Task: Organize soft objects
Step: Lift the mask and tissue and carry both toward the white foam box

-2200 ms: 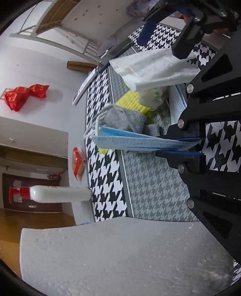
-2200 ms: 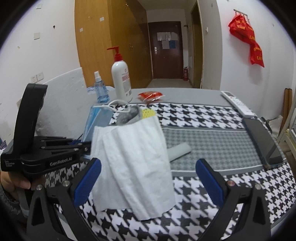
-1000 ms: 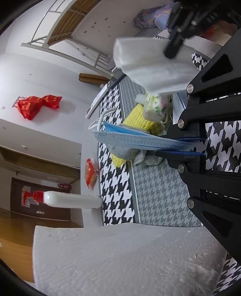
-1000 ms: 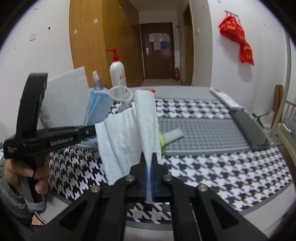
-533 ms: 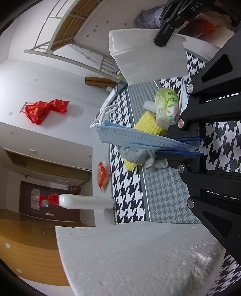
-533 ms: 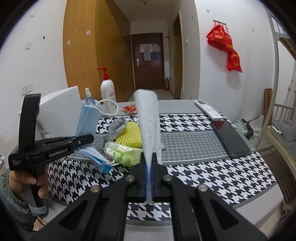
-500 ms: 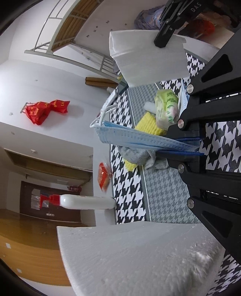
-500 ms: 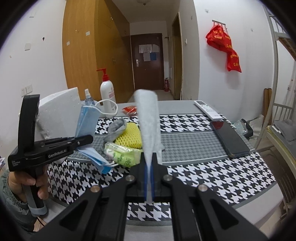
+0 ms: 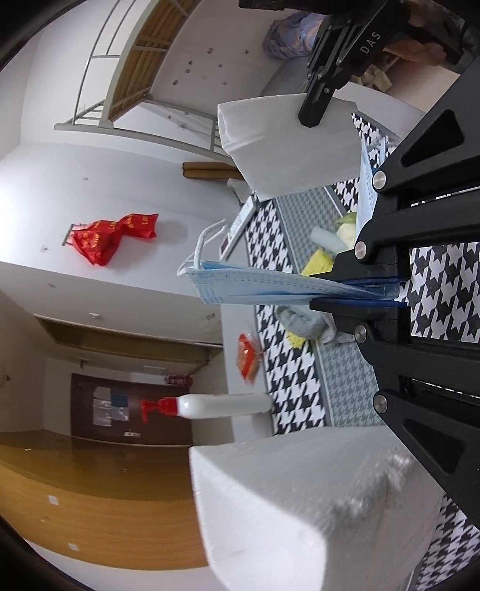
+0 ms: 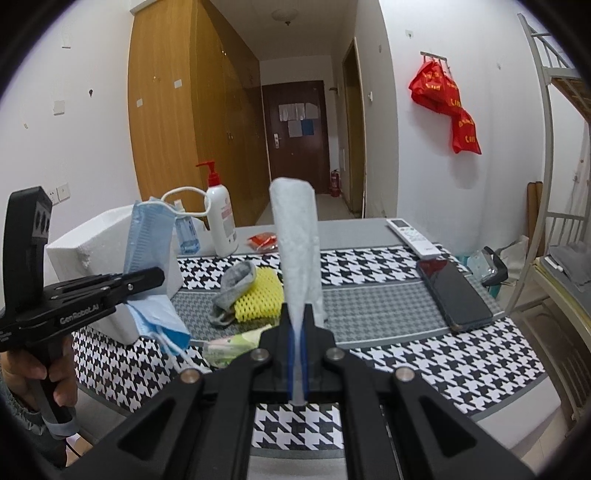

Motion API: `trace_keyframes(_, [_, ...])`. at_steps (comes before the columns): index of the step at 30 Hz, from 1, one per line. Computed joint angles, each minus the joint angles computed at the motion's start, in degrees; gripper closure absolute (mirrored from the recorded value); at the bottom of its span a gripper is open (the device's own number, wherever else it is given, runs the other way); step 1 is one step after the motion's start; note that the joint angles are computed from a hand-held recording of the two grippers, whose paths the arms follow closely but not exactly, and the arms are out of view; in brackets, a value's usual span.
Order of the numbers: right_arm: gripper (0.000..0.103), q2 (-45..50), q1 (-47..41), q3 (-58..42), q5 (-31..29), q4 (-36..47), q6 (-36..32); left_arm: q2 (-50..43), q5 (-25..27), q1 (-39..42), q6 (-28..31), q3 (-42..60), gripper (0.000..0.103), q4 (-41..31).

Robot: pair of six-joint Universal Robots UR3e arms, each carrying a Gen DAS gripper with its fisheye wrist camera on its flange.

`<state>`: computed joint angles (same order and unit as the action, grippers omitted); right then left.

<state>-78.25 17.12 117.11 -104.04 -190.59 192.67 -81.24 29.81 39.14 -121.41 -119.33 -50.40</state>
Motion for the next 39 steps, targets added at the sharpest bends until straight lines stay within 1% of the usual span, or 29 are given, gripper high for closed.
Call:
trace_keyframes(11, [0.098, -0.95, 0.91, -1.86, -0.34, 0.06, -1.20, 2.41, -2.73, 2.23, 1.43, 0.99, 0.097, -2.06])
trace_keyframes(12, [0.098, -1.01, 1.09, -2.18, -0.46, 0.20, -1.36, 3.05, -3.10, 2.73, 2.18, 0.86, 0.097, -3.08])
trace_keyframes(18, [0.098, -1.33, 1.45, -3.21, -0.50, 0.57, -1.55, 3.97, -3.95, 3.34, 1.89, 1.42, 0.097, -2.67])
trace_keyframes(20, [0.098, -1.44, 1.71, -3.72, -0.62, 0.75, -1.82, 4.04, -4.15, 3.59, 1.56, 1.74, 0.097, -2.46])
trace_keyframes(23, [0.098, -1.38, 2.00, -4.71, -0.56, 0.83, -2.37, 3.63, -4.02, 3.36, -0.39, 2.18, 0.097, -0.10])
trace_keyframes(25, [0.098, -1.23, 1.85, -5.46, 0.07, 1.11, -2.76, 4.35, -4.57, 3.94, -0.05, 1.84, 0.097, -0.36])
trace_keyframes(29, [0.098, -0.86, 1.59, -6.93, 1.04, 1.33, -3.22, 4.03, -4.68, 3.74, -3.39, 2.21, 0.097, 3.52])
trace_keyframes(31, [0.098, -0.66, 1.33, -7.68, 1.69, 1.21, -3.61, 4.40, -5.09, 4.29, -3.07, 2.53, 0.097, 3.13])
trace_keyframes(35, [0.098, -0.10, 1.16, -9.69, 2.65, 1.43, -4.61, 4.45, -5.74, 5.05, -4.61, 3.38, 0.097, 3.98])
trace_keyframes(39, [0.098, 0.43, 0.69, -11.18, 3.69, 1.45, -5.25, 3.85, -5.97, 5.77, -6.21, 3.93, 0.097, 6.25])
